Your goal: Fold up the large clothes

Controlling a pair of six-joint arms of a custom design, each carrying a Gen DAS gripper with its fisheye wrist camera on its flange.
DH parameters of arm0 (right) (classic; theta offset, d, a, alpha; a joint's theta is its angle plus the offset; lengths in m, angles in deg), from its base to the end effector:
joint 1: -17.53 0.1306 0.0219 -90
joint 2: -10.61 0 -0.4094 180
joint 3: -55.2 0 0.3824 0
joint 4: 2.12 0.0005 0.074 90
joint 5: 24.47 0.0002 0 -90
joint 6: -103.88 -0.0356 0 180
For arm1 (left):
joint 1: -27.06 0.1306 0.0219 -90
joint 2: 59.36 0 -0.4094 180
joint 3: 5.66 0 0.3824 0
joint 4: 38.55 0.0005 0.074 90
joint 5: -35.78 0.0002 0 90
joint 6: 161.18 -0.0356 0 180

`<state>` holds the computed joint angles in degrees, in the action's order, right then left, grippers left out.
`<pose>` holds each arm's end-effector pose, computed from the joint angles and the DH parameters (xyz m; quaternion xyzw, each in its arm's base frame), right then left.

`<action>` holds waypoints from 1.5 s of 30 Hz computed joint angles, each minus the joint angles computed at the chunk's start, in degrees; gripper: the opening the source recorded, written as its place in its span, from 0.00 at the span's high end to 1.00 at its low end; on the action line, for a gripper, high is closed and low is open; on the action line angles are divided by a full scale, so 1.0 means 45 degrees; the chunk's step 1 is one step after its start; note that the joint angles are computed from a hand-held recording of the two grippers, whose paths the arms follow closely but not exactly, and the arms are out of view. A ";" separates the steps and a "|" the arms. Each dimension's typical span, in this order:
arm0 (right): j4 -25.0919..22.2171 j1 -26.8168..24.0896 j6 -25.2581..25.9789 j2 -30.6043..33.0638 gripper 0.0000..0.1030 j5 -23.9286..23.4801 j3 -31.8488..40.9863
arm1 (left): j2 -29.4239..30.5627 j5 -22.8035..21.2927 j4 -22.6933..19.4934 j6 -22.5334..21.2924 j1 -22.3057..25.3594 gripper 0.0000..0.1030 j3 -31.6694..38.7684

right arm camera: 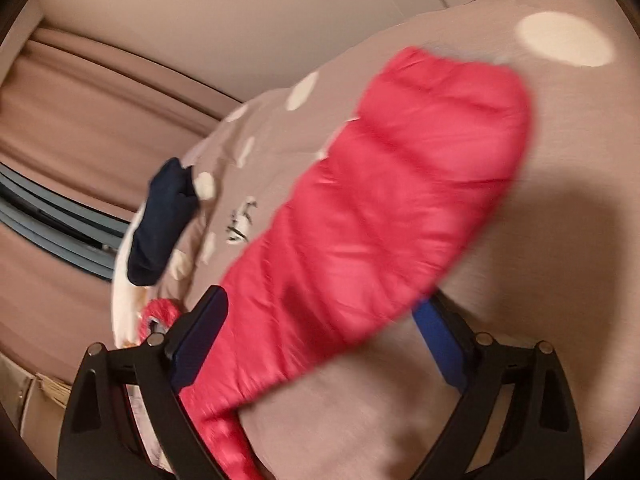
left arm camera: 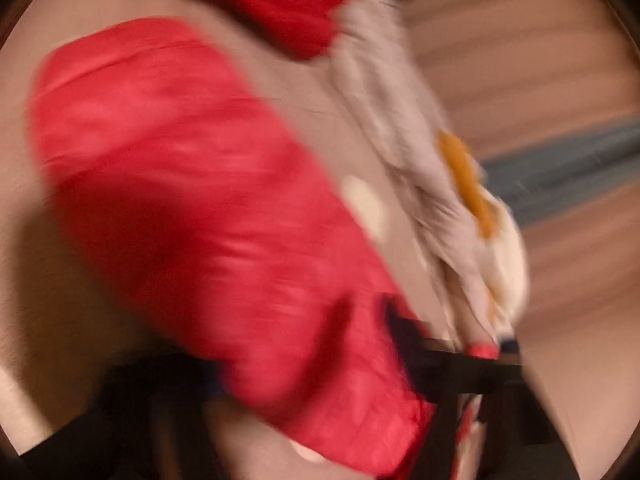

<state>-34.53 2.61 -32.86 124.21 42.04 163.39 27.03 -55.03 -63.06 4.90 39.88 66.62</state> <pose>0.6322 -0.1543 0.4042 0.3738 0.8009 0.2938 0.3640 0.4412 0.1004 0.3774 -0.6332 0.6411 -0.2219 0.3724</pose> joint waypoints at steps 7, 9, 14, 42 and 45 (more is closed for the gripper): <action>0.0132 -0.0534 -0.0875 0.0086 0.93 -0.0482 -0.0368 | -0.0910 -0.1977 -0.1586 0.1372 -0.0984 0.88 -0.0272; -0.0274 -0.0741 -0.0430 -0.0188 0.94 -0.0198 -0.0475 | -0.1131 -0.2689 -0.3105 0.0763 -0.1369 0.88 0.0260; -0.1767 -0.1009 0.1424 -0.0441 0.94 0.0791 0.0122 | -0.2466 -0.4540 -0.4656 0.0406 -0.2539 0.89 0.0082; -0.2601 0.4672 0.8100 -0.2597 0.92 0.0112 0.1244 | -0.0291 -0.8805 -0.7357 -0.2637 -0.4447 0.88 0.2979; -0.3899 0.5713 0.9406 -0.2560 0.89 -0.0211 0.0877 | -0.0114 -0.8732 -0.7458 -0.2513 -0.4483 0.88 0.3123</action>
